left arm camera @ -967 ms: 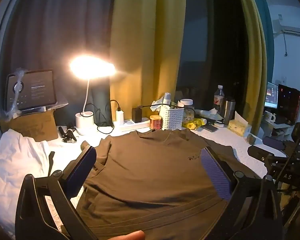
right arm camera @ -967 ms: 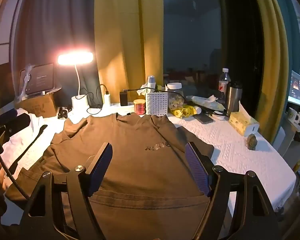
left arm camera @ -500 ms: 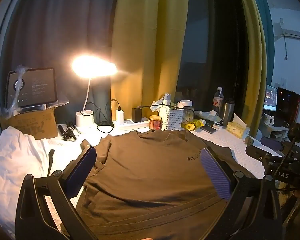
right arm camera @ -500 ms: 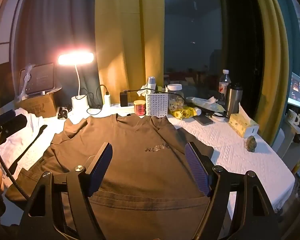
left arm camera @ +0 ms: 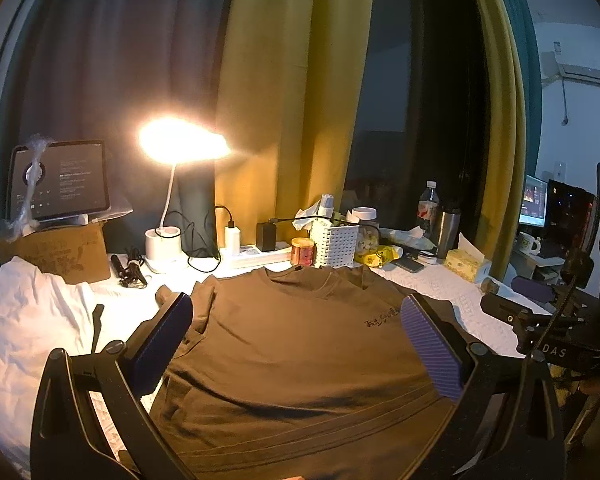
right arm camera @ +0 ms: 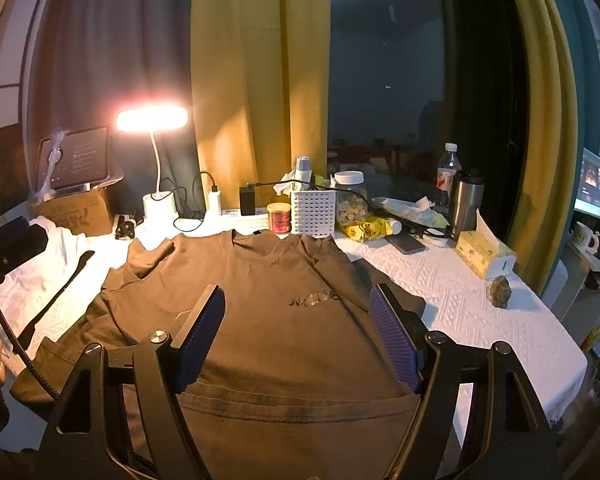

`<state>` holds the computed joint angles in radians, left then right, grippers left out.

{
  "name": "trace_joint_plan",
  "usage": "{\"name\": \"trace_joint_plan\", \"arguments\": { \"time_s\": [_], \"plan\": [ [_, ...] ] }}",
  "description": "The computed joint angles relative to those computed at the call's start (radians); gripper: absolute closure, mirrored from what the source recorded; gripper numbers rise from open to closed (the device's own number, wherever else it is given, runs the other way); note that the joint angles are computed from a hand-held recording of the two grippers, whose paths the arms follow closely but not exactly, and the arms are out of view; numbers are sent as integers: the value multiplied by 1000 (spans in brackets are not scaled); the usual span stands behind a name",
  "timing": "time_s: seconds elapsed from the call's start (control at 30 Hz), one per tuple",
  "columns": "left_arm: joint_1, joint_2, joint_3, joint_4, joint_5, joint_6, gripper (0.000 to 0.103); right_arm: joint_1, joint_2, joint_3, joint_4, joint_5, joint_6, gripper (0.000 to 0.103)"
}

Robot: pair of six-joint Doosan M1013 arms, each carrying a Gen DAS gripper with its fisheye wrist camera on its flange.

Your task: Fold small clothes

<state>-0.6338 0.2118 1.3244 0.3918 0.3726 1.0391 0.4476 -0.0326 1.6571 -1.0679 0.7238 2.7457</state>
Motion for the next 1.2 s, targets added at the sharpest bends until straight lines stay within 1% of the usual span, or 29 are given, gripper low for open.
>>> {"name": "trace_joint_plan", "arguments": {
  "time_s": [0.17, 0.3, 0.43, 0.6, 0.8, 0.97, 1.1, 1.2],
  "plan": [
    [1, -1, 5, -1, -5, -2, 1, 1, -1, 4, -7, 1, 8, 25],
    [0, -5, 12, 38, -6, -35, 1, -3, 0, -3, 2, 0, -5, 25],
    [-1, -2, 9, 59, 18, -62, 1, 1, 0, 0, -3, 3, 2, 25],
    [-3, -4, 13, 54, 23, -64, 1, -2, 3, -4, 10, 3, -9, 25],
    [2, -3, 10, 27, 21, -38, 1, -2, 3, -5, 10, 5, -12, 25],
    [0, -8, 19, 35, -4, -29, 1, -2, 4, -7, 10, 5, -11, 25],
    [-8, -14, 29, 127, -18, -100, 1, -1, 4, -9, 11, 9, -14, 25],
    [-6, -14, 28, 126, -18, -99, 1, -2, 3, -8, 10, 6, -14, 25]
  ]
}}
